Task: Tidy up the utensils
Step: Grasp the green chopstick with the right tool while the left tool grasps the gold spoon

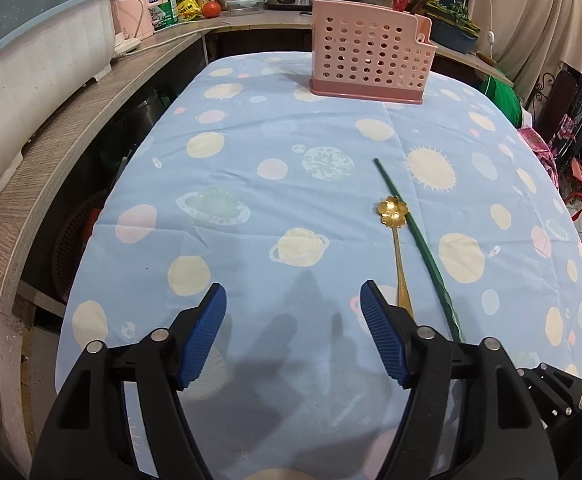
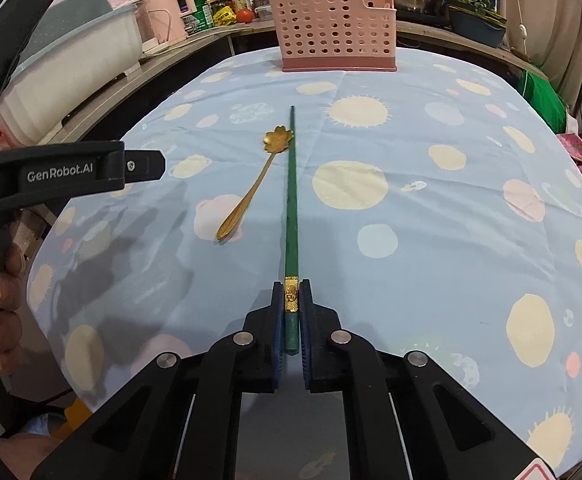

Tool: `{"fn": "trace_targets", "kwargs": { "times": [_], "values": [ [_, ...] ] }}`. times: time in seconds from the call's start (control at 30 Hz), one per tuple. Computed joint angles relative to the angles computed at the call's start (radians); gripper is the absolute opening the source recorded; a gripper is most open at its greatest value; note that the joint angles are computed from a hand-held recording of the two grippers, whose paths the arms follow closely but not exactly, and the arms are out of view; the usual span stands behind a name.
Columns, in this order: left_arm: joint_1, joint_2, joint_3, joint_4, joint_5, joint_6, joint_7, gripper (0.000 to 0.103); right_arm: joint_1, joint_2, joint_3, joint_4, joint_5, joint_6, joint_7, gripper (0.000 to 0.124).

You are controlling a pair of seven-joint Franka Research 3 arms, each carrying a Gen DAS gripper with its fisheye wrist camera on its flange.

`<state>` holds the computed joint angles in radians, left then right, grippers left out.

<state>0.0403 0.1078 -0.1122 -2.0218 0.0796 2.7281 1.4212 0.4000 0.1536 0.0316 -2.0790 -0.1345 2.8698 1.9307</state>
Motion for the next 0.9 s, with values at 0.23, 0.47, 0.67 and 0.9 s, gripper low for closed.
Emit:
{"fn": "trace_targets", "kwargs": {
  "times": [0.23, 0.47, 0.67, 0.9],
  "values": [
    [-0.007, 0.011, -0.018, 0.004, -0.039, -0.011, 0.049, 0.071, -0.007, -0.008, -0.021, -0.008, -0.020, 0.009, 0.061, 0.007],
    [-0.019, 0.029, -0.038, 0.014, -0.094, -0.031, 0.107, 0.072, -0.035, -0.019, -0.014, -0.021, 0.000, 0.012, 0.059, 0.007],
    [-0.028, 0.051, -0.046, 0.025, -0.120, -0.041, 0.126, 0.071, -0.050, -0.022, 0.002, -0.030, 0.065, 0.014, 0.011, 0.007],
    [-0.028, 0.076, -0.055, 0.044, -0.148, -0.059, 0.145, 0.054, -0.047, -0.023, -0.001, -0.034, 0.070, 0.018, 0.004, 0.007]
  ]
}}
